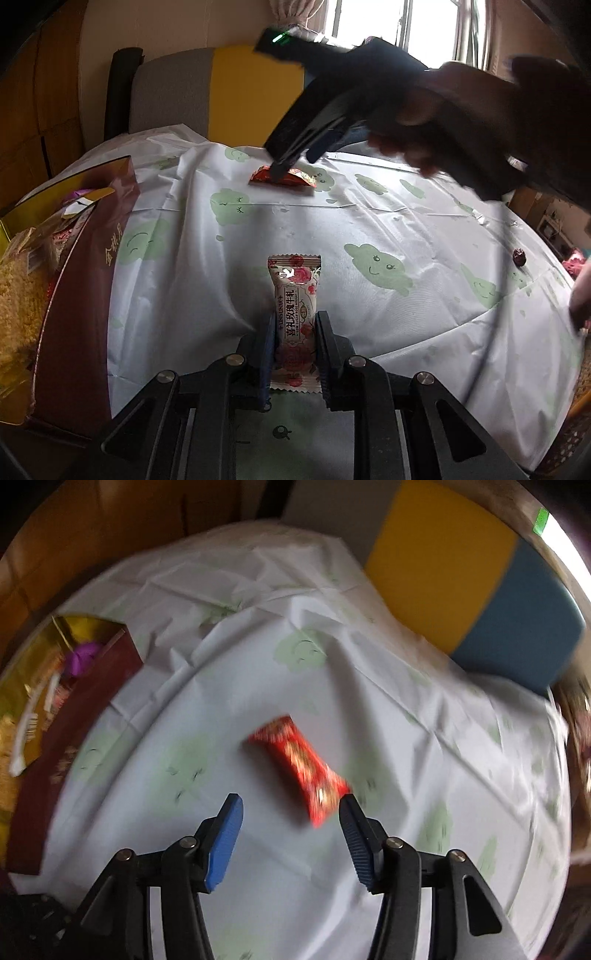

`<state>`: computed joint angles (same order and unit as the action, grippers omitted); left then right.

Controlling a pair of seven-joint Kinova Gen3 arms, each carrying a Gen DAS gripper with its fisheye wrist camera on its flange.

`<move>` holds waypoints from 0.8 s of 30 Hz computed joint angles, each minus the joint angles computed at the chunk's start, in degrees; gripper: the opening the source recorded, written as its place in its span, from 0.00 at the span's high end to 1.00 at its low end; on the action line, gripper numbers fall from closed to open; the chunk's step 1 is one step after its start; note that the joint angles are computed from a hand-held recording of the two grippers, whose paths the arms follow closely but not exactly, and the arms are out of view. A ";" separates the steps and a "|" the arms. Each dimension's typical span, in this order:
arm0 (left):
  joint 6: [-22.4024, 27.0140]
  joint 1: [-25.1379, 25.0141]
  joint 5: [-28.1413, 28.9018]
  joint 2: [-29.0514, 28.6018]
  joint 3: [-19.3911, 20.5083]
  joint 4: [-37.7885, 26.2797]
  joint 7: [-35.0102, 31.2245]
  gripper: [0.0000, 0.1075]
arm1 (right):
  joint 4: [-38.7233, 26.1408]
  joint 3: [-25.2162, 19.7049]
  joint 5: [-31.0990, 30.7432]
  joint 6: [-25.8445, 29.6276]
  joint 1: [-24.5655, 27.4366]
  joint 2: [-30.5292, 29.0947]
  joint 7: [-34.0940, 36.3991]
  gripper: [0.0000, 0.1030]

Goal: Organize snacks
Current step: 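Grasp the small red candy with the right gripper while the left holds the pink candy, then lift the red candy with the right gripper while the left holds the pink candy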

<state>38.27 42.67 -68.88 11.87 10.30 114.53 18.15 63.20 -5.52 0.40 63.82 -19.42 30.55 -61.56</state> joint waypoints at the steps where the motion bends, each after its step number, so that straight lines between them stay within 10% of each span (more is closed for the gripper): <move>1: -0.29 -0.05 -0.16 -0.09 -0.06 0.17 0.32 0.80 | -1.58 0.43 1.52 0.39 -1.28 1.30 0.00 0.47; 5: -0.76 -0.15 -0.59 -0.12 -0.09 0.42 1.04 0.80 | -7.32 1.24 3.73 3.76 -3.29 5.93 0.36 0.47; 8: -0.42 0.02 -0.63 0.03 0.04 0.28 1.17 0.80 | -8.63 0.37 1.40 5.51 -1.77 6.49 0.02 0.79; 24: 1.93 0.87 0.68 0.98 0.09 -1.20 -1.09 0.80 | 18.78 2.47 -1.88 3.20 10.04 -11.05 -3.45 0.79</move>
<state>40.20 43.54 -68.20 12.85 10.39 113.33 17.06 81.99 -3.05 -1.48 67.02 -9.38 19.50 -65.00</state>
